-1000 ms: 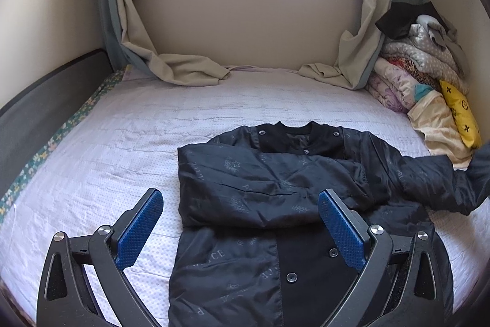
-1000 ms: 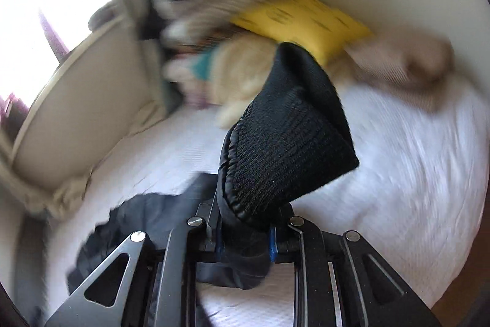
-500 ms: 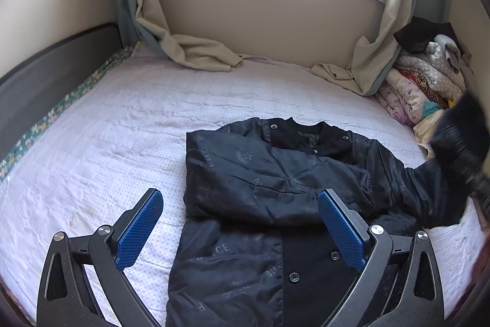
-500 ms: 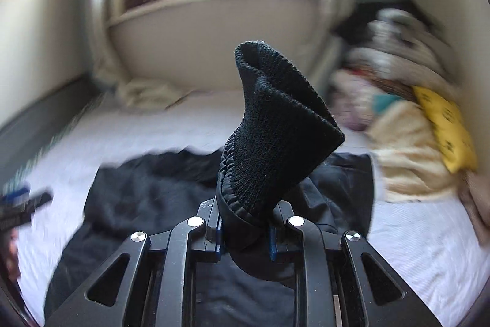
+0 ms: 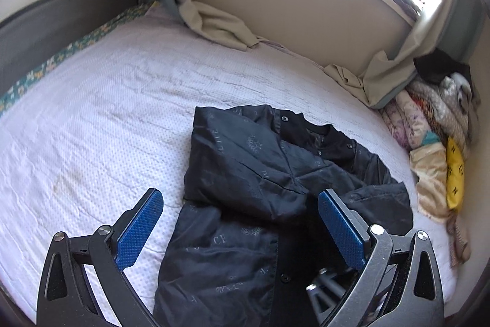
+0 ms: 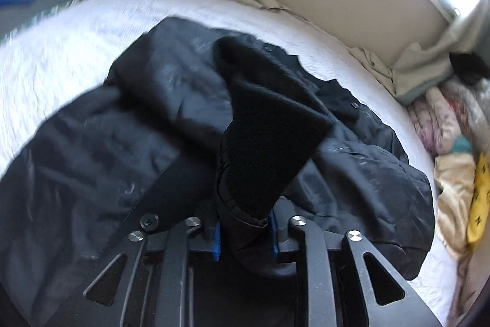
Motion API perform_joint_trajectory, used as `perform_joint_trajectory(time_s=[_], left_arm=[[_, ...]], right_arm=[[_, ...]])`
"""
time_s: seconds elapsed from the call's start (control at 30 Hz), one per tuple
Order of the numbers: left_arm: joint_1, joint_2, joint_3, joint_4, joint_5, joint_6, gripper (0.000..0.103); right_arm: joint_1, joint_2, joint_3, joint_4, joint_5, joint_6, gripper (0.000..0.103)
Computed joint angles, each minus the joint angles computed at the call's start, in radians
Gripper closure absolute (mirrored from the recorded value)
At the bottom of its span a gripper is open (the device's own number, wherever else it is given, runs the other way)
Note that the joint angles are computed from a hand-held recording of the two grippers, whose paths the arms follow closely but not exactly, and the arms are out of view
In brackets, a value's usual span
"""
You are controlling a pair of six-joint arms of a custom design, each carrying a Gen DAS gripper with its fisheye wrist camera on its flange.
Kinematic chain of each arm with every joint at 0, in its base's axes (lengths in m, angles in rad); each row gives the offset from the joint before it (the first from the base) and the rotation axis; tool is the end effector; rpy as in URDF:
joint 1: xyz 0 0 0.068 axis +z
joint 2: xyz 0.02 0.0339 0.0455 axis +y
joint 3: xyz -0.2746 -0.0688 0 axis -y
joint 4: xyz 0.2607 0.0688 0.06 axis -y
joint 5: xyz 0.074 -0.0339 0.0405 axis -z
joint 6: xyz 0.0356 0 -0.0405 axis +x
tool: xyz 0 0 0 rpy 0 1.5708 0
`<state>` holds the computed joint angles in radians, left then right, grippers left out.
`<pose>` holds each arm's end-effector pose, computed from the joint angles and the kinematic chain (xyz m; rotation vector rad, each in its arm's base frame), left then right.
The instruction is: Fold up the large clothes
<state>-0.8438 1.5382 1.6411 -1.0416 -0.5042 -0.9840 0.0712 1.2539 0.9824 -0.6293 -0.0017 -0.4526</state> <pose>0.2297 -0.2324 0.3896 -0.3636 2.3401 -0.2399 0.2690 0.0192 0.2764 -0.6425 2.3939 -0.1615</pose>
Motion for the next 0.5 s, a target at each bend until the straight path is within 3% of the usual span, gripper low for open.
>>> perform_joint_trajectory(time_s=[0.1, 0.23, 0.5], left_arm=[[0.012, -0.009, -0.006, -0.008, 0.010, -0.009, 0.001], [0.032, -0.018, -0.022, -0.005, 0.041, -0.011, 0.001], [0.062, -0.021, -0.060, 0.018, 0.135, -0.043, 0.001]], right_arm=[[-0.014, -0.003, 0.011, -0.051, -0.062, 0.006, 0.046], [-0.048, -0.004, 0.050, -0.140, -0.159, 0.015, 0.037], [-0.294, 0.090, 0.283, -0.513, -0.572, -0.027, 0.025]])
